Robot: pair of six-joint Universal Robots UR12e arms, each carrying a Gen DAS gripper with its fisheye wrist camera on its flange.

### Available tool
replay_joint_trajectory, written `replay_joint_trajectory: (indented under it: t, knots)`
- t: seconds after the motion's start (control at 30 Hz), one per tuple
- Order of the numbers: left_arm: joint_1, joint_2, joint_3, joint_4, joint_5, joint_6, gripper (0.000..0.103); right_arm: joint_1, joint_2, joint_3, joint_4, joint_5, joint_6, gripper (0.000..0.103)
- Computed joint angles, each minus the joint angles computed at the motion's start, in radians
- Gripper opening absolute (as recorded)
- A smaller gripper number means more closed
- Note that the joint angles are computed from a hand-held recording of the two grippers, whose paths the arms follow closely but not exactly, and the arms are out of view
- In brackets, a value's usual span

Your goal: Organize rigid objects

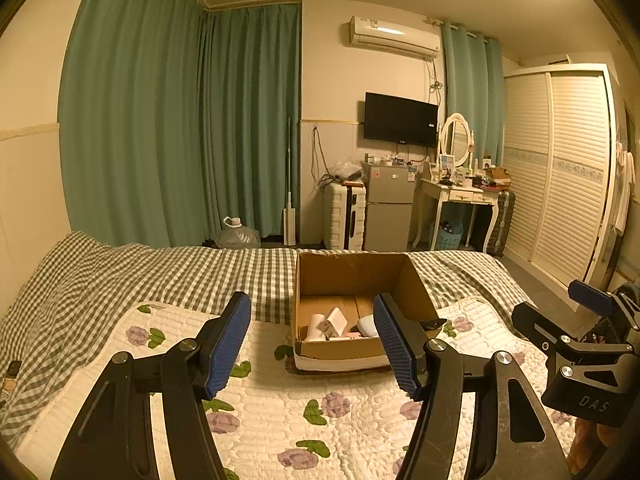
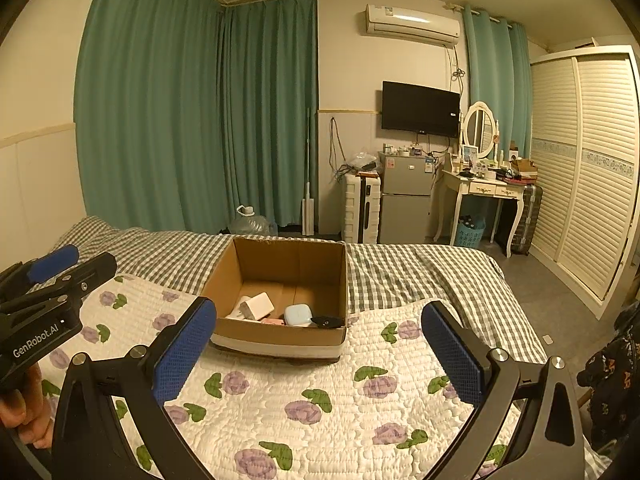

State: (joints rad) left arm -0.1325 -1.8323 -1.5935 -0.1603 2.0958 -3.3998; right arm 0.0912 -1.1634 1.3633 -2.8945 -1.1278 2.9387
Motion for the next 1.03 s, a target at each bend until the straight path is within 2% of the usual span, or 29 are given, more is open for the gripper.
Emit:
replay_joint_trajectory:
  t: [0.13,0.4,0.5,0.67,0.83,1.03]
  knots:
    - [0.002,-0.003,0.010,-0.043,0.015,-0.019,0.067,0.000,0.000,0.000,-0.001,-0.001,0.003,0.103]
    - [0.000,-0.004,0.003,-0.029,0.024,-0.028,0.067,-0.003,0.004,0.000,0.001,-0.008,0.003,0.103]
    - [-0.005,-0.006,0.009,-0.046,0.057,-0.048,0.067,-0.003,0.004,0.003,0.006,-0.010,0.000,0.103]
    - [-0.003,-0.005,0.004,-0.032,0.057,-0.050,0.067,-0.003,0.005,0.005,0.013,-0.014,-0.007,0.103]
    - [0.001,-0.006,0.008,-0.052,0.023,-0.039,0.067,-0.003,0.007,0.003,0.021,-0.018,-0.005,0.103]
    - [0.001,-0.014,0.013,-0.059,0.016,-0.036,0.067,-0.002,0.011,0.003,0.036,-0.022,-0.015,0.103]
